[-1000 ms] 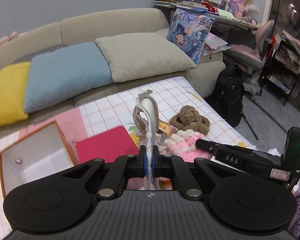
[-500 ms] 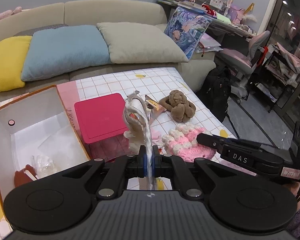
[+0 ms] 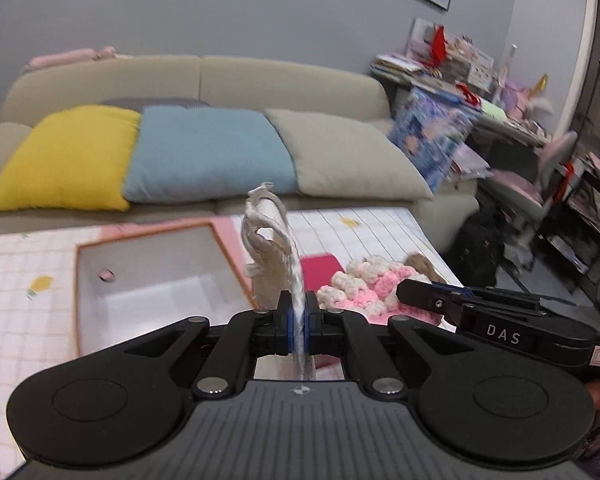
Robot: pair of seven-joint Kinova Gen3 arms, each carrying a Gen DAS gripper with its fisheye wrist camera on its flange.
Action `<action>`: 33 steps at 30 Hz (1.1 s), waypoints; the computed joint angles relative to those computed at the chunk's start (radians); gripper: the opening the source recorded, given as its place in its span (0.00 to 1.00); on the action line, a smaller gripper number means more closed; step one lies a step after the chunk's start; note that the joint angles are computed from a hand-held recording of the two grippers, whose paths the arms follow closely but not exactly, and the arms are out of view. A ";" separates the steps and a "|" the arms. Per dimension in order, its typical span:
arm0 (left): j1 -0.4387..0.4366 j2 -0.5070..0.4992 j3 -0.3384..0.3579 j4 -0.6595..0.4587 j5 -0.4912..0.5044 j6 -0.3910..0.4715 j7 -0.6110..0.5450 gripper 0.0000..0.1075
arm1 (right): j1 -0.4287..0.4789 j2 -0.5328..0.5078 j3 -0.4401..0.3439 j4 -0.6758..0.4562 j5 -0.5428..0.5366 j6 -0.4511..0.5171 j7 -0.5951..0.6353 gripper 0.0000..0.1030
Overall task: Organize soft objects
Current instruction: 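Carry the white pouch with the left tool while the right tool carries the pink crocheted item into the box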
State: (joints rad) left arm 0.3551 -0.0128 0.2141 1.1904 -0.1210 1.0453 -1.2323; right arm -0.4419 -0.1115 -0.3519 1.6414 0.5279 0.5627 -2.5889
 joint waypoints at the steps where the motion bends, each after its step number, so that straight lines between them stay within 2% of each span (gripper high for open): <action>1: -0.006 -0.006 -0.007 0.009 0.005 -0.014 -0.019 0.05 | -0.005 0.018 -0.003 -0.018 0.008 -0.006 0.015 0.13; 4: -0.026 -0.009 -0.022 0.017 0.010 -0.029 -0.061 0.05 | -0.041 0.084 0.008 -0.087 0.023 -0.005 0.055 0.13; 10: -0.068 -0.005 -0.045 0.044 0.001 -0.072 -0.087 0.05 | -0.126 0.216 0.060 -0.239 -0.028 0.024 0.209 0.13; 13: -0.094 0.010 -0.062 0.054 0.011 -0.078 -0.088 0.05 | -0.177 0.293 0.082 -0.335 -0.025 0.091 0.282 0.13; 17: -0.138 0.040 -0.094 0.071 0.083 -0.094 -0.135 0.04 | -0.222 0.383 0.109 -0.451 -0.060 0.163 0.382 0.13; 23: -0.223 0.089 -0.129 0.092 0.274 -0.099 -0.238 0.04 | -0.276 0.512 0.163 -0.631 -0.111 0.280 0.517 0.14; 25: -0.244 0.114 -0.134 0.084 0.313 -0.080 -0.237 0.04 | -0.292 0.541 0.183 -0.672 -0.129 0.316 0.550 0.14; 30: -0.241 0.167 -0.136 0.050 0.253 -0.007 -0.197 0.04 | -0.324 0.614 0.236 -0.782 -0.180 0.406 0.627 0.14; 33: -0.214 0.178 -0.134 0.031 0.175 0.028 -0.183 0.05 | -0.336 0.648 0.266 -0.838 -0.217 0.444 0.662 0.14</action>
State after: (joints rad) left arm 0.1407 0.1651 0.0797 1.2215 0.0543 1.0737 -1.4149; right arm -0.7781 0.5363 -0.0863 0.8038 0.3106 1.0067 -1.9274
